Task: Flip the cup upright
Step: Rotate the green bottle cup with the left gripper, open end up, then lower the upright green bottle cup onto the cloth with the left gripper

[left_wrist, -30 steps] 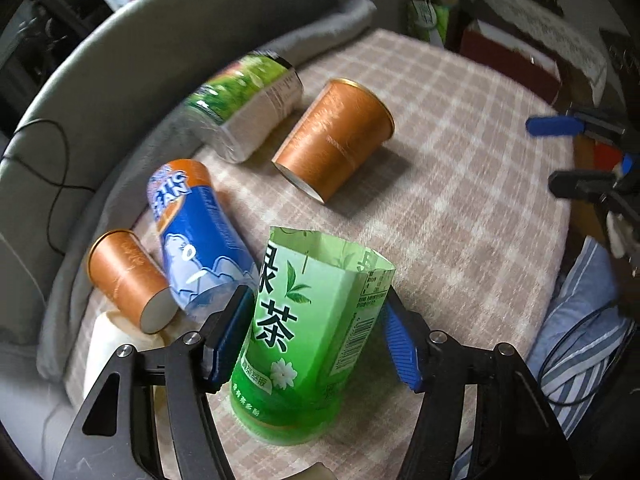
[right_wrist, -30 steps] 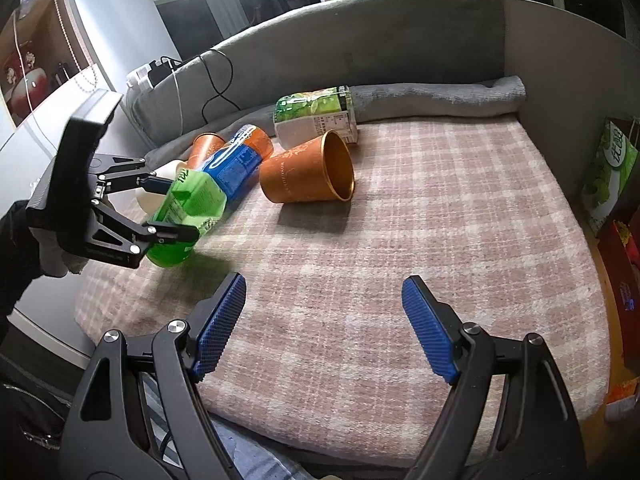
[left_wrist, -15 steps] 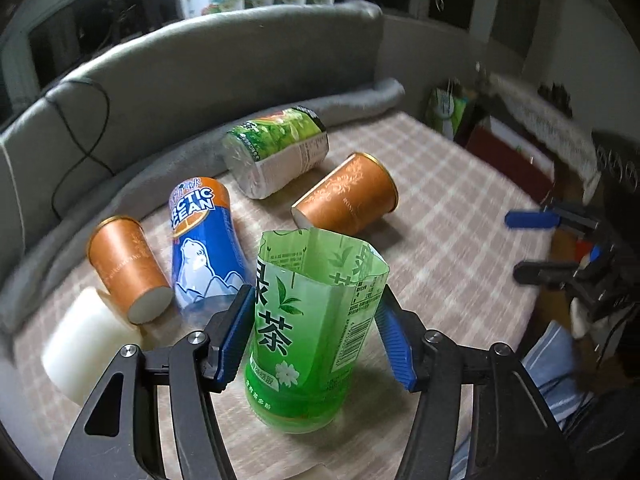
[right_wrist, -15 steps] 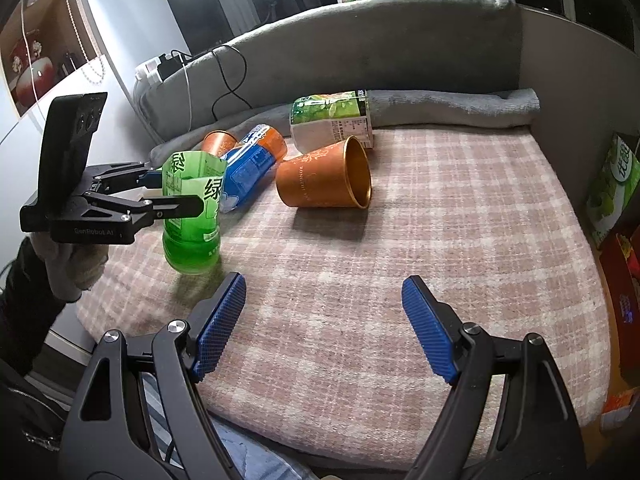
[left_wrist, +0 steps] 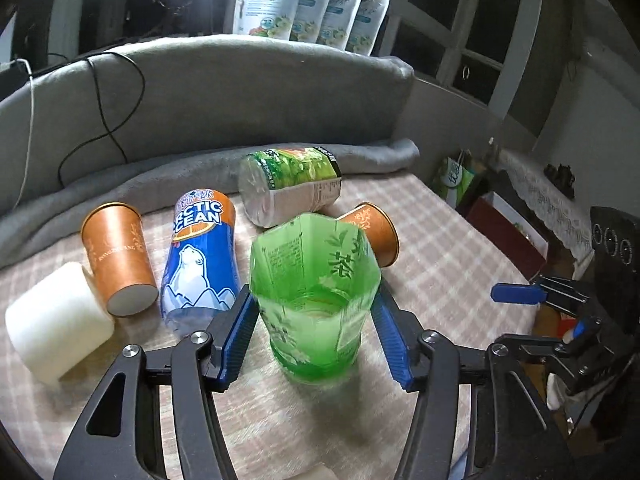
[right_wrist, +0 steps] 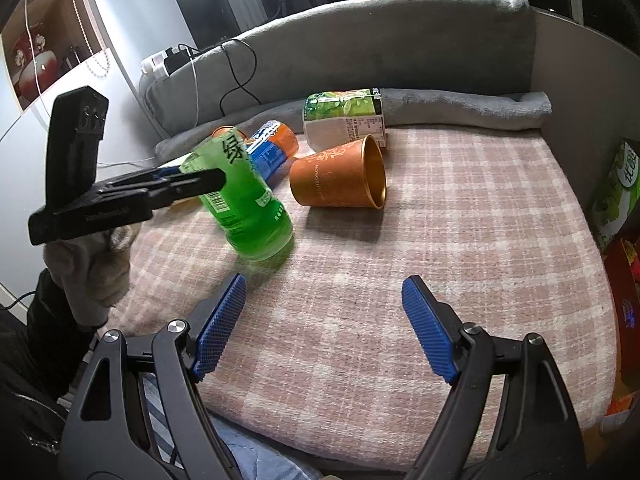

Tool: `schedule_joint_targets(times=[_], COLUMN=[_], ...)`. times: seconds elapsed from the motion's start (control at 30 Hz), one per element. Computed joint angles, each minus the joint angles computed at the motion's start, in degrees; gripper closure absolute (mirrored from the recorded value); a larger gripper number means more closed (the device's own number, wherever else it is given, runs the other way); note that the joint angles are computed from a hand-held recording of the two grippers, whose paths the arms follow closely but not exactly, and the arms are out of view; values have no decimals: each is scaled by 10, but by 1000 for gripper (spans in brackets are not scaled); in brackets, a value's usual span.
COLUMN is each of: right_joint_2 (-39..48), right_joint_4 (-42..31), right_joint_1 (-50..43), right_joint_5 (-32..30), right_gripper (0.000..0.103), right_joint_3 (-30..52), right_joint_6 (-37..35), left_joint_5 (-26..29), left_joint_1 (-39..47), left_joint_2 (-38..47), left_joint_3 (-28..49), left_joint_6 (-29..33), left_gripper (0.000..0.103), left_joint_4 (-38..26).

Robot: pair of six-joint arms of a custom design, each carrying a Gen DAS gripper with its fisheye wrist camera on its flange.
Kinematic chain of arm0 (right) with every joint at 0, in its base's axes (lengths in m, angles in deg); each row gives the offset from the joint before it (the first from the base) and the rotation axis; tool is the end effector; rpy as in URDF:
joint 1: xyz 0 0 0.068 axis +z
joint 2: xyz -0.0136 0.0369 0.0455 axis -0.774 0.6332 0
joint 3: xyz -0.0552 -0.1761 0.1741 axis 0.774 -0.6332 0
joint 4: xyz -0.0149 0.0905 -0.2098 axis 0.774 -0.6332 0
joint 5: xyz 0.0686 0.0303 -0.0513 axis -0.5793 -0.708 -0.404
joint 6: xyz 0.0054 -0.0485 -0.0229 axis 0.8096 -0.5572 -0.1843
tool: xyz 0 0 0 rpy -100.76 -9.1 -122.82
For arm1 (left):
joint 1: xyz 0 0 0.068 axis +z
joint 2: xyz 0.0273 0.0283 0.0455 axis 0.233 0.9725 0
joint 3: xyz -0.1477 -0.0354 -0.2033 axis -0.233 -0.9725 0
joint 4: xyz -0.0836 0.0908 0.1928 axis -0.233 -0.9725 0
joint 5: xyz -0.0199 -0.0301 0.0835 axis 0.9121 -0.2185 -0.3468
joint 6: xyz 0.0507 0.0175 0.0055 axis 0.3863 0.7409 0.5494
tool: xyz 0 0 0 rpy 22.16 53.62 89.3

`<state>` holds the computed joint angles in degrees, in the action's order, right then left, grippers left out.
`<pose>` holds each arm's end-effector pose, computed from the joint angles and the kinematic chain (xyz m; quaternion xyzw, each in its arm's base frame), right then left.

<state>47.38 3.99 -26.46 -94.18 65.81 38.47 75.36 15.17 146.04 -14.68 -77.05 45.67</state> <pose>0.2095 0.1050 0.1027 -0.2060 0.8890 0.2204 0.3446 0.2547 -0.0054 0.1334 0.0879 0.9077 -0.1516 0.3814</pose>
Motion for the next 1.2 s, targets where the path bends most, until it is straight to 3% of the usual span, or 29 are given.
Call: schedule_joint_targets(times=[0.43, 0.93, 1.2], right_joint_2=[7, -3, -8], right_joint_4=[14, 13, 17], right_joint_1=[5, 1, -9], right_joint_5=[-1, -5, -14], right_gripper=[20, 20, 20], right_joint_3=[-6, -12, -18], right_joint_6=[6, 10, 11], left_joint_5=[-38, -88, -86], left_joint_1=[-29, -71, -82], left_joint_2=[28, 28, 14], left_joint_3=[-13, -8, -15], left_joint_6=[-9, -9, -11], left_gripper=[48, 48, 40], left_joint_4=[44, 40, 34])
